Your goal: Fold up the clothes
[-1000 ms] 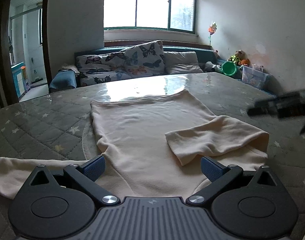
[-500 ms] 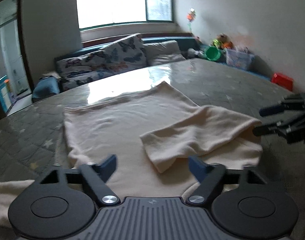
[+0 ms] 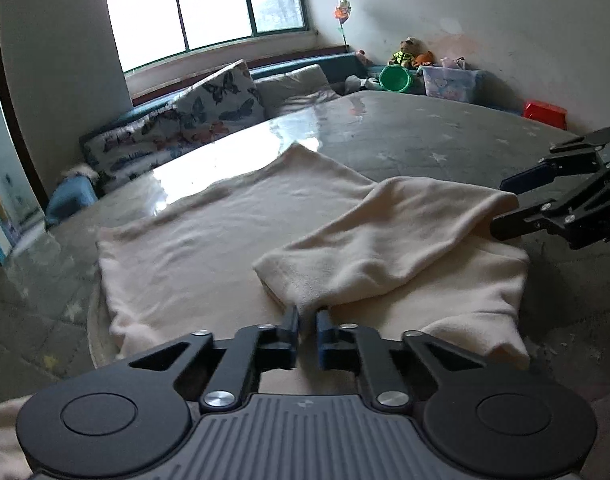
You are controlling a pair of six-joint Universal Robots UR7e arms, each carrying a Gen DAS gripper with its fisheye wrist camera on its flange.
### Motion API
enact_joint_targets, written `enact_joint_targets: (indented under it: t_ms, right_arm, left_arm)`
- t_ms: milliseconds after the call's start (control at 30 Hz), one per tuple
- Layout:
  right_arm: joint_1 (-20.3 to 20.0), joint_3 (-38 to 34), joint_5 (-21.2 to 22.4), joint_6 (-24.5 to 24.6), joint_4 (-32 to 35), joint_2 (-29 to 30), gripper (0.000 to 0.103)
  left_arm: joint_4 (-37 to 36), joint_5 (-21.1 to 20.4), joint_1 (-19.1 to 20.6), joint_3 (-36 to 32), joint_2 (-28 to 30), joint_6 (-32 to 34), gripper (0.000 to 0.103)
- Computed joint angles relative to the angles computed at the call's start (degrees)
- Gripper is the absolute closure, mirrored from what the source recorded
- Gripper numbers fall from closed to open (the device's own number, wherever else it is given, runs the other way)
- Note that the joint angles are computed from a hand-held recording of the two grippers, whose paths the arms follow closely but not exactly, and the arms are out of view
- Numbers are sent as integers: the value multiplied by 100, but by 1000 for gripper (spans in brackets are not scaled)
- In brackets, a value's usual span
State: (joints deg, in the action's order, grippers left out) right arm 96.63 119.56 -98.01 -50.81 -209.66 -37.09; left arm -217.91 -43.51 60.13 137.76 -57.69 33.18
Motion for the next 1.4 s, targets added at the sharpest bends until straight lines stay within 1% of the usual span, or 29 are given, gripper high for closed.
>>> enact_joint_targets:
  t_ms: [133, 300, 400, 467, 633, 800, 900, 1000, 1067, 1167, 1300, 1400]
  right_arm:
    - [46, -47, -74, -189, -228, 149, 36]
    - [97, -70, -296, -419, -750, 352, 36]
    - [91, -45, -390, -402, -957, 381, 36]
    - [62, -8, -390, -331, -967, 347, 36]
    - [10, 62, -259, -421, -895, 294, 36]
    - [46, 146, -229, -564, -847, 247, 36]
    - [70, 206, -305, -637, -871, 211, 36]
    - [80, 252, -379, -633, -892, 182, 36]
    - [90, 293, -441, -554, -774, 101, 36]
    - [81, 445, -372, -363, -384, -184, 36]
    - [88, 529, -57, -25, 118, -601, 36]
    - [159, 274, 115, 130, 147, -521, 36]
  left_arm:
    - [-550, 21, -184, -28, -7, 264, 98]
    - [-1079, 12, -415, 15, -150, 490, 98]
    - [-1321, 52, -530, 123, -247, 656, 98]
    - [-1385, 109, -577, 245, -340, 677, 98]
    - [-1358, 421, -610, 491, -363, 609, 98]
    - [-1131, 666, -518, 652, -366, 259, 97]
    - [-1038, 702, -425, 671, -366, 202, 97]
    - [-782, 599, -296, 630, -414, 37, 97]
    - [-736, 595, -262, 611, -393, 64, 97]
    - [-681, 590, -267, 656, -447, 53, 96]
    - [-673, 575, -277, 720, -475, 29, 96]
    - [-736, 582, -288, 733, -424, 63, 96]
